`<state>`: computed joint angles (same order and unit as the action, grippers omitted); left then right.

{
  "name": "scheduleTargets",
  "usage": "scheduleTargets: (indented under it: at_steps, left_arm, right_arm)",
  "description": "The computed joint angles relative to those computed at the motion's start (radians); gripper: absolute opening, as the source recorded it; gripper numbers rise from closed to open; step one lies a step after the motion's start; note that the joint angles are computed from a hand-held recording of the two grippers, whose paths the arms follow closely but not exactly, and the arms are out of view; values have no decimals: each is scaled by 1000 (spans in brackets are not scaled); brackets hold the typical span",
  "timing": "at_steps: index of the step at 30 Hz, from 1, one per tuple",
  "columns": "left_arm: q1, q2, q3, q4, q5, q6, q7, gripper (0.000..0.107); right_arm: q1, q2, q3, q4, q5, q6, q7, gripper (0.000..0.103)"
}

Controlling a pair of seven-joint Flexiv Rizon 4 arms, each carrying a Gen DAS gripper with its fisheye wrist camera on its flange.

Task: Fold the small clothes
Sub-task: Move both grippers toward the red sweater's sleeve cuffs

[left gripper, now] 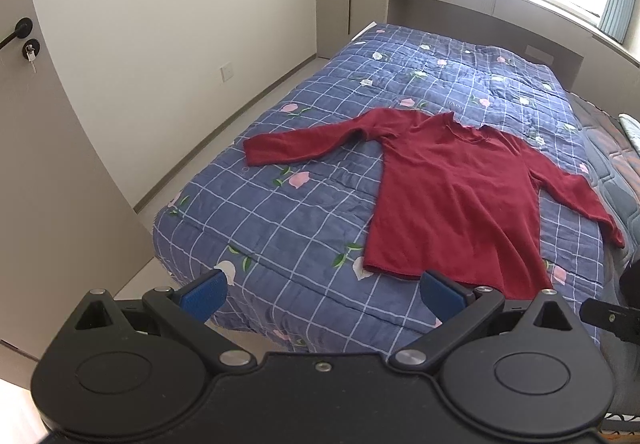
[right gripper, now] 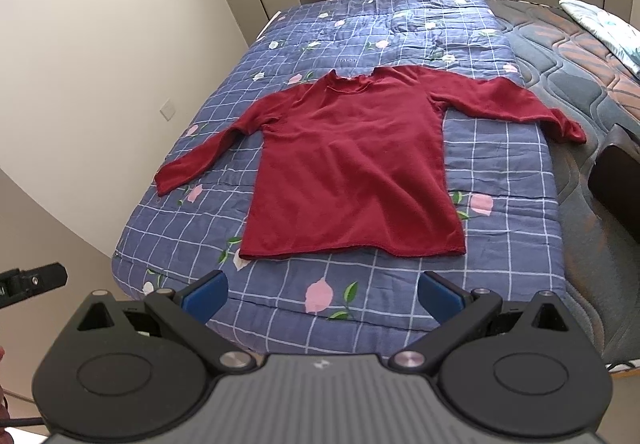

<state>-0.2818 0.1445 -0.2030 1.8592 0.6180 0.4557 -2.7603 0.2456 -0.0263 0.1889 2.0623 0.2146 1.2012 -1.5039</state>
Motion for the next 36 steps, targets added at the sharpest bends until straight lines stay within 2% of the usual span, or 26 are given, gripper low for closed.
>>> scheduleTargets:
  at_steps: [8,12,16,20,23,26,28,29,31,32,34,36]
  left_arm:
    - [-22,-77,-6,-77,24,-29,-23,102]
    - [-37,-118,14,-114,27,-17,2,102]
    - [-42,-157,44,-141,17,17,54,102]
    - [-29,-200,83,-162,-1,83,129,102]
    - [-8,-241,116,-182,-6,154,201,102]
    - [25,-293,151,-207,-29,266,313,102]
    - [52,-338,170,-231,-76,336,401,102]
    - [63,-366,179,-248,-102,360,441,102]
    - [88,-425,187,-279,-171,414,537,102]
    - [100,-457,187,-299,-206,432,588,102]
    - [110,-524,188,-366,-258,418,669,102]
    - [120,-582,186,-416,-305,448,733,102]
  right_arm:
    - [-26,-9,-14,-35,89,-17,-143,103]
    - [-36,-26,-18,-54,95,-12,-146,103]
    - [-39,-52,-22,-62,53,8,-87,103]
    - [-37,-91,-30,-67,-26,49,23,103]
    - [-19,-130,-52,-70,-133,105,174,103]
    - [13,-168,-99,-75,-283,165,359,103]
    - [10,-204,-99,-93,-319,228,405,103]
    - [27,-220,-124,-96,-363,254,450,103]
    - [102,-239,-238,-89,-506,282,618,103]
    - [115,-251,-263,-95,-541,289,672,103]
    - [92,-278,-243,-128,-546,271,713,103]
    - [93,-298,-262,-141,-588,272,759,103]
